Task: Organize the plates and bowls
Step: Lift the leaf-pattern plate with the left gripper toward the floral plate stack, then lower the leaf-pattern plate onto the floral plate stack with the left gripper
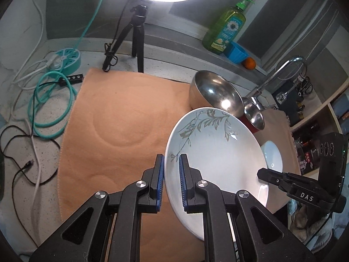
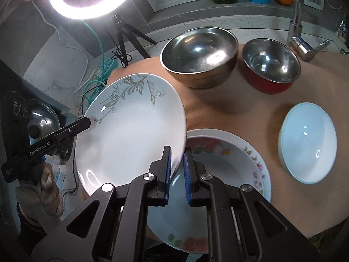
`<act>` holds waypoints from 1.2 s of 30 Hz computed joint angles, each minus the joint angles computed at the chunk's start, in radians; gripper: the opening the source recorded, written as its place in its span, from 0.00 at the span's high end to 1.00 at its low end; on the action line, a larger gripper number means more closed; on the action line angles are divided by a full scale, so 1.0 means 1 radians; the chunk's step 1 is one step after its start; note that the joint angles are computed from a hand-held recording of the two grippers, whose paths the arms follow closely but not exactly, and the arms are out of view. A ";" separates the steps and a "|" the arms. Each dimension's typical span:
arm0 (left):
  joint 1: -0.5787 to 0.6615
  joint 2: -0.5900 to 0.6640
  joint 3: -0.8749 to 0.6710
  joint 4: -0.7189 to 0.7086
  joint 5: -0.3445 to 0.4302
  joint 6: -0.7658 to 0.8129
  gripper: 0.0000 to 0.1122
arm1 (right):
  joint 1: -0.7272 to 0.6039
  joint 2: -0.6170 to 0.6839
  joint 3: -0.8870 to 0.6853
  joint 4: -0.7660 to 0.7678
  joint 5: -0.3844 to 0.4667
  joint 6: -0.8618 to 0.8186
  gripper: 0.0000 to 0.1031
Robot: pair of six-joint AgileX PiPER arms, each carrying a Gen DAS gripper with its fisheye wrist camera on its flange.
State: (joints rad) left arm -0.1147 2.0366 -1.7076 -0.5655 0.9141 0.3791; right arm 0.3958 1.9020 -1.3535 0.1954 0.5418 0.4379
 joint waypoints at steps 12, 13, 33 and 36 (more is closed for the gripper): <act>-0.102 -0.048 0.123 0.007 -0.024 0.017 0.90 | -0.040 -0.165 0.288 -0.031 -0.074 0.032 0.89; -0.110 -0.051 0.131 0.010 -0.026 0.017 0.90 | -0.042 -0.172 0.302 -0.038 -0.074 0.037 0.89; -0.197 -0.055 0.198 0.081 -0.060 -0.020 0.90 | -0.057 -0.200 0.428 -0.069 -0.098 0.058 0.89; -0.201 -0.053 0.192 0.092 -0.061 -0.026 0.90 | -0.055 -0.196 0.435 -0.069 -0.101 0.058 0.89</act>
